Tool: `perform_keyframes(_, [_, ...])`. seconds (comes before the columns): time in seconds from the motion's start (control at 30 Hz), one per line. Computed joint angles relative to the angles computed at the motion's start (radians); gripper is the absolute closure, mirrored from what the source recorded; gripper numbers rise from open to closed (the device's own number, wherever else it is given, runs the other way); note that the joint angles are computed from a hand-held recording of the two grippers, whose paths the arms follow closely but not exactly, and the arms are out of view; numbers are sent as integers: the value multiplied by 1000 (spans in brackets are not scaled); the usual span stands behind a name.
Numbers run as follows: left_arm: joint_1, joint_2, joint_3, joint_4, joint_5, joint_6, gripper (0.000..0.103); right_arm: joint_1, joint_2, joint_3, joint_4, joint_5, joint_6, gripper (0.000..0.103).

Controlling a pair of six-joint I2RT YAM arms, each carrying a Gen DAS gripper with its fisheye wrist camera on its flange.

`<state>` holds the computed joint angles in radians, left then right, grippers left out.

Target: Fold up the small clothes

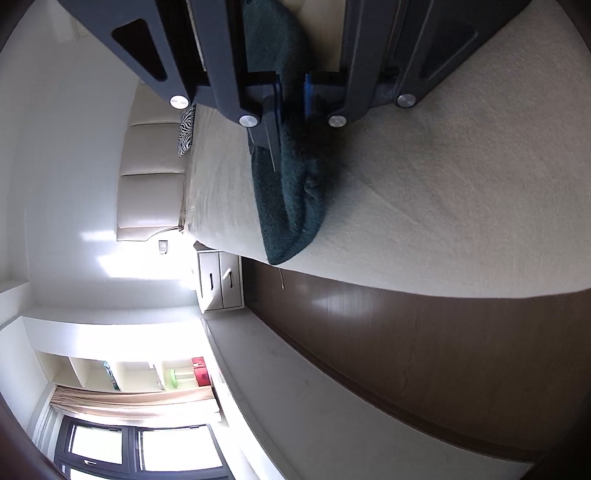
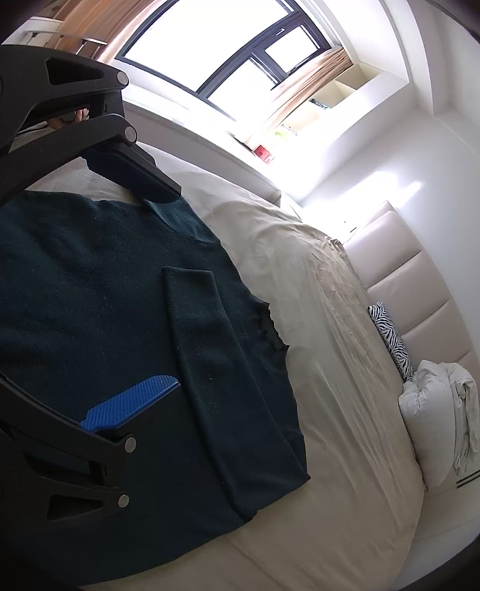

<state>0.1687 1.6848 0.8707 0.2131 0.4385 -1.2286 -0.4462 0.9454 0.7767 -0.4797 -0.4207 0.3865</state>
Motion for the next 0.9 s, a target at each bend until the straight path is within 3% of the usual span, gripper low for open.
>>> perform_keyframes(0.17, [-145, -47, 168, -230, -150, 225, 95, -85, 30, -43, 32, -70, -2, 18])
perform_keyframes(0.37, [-460, 24, 465, -492, -404, 550, 95, -295, 64, -88, 33, -205, -79, 19])
perform_keyframes(0.57, [-759, 247, 813, -698, -587, 752, 95, -522, 152, -106, 20, -329, -192, 19])
perform_keyframes(0.8, [-981, 564, 1291, -936, -728, 914, 95, -680, 290, -98, 21, -399, -300, 19])
perform_keyframes(0.9, [-1038, 741, 1603, -1090, -767, 953, 95, -722, 339, -95, 32, -417, -324, 19])
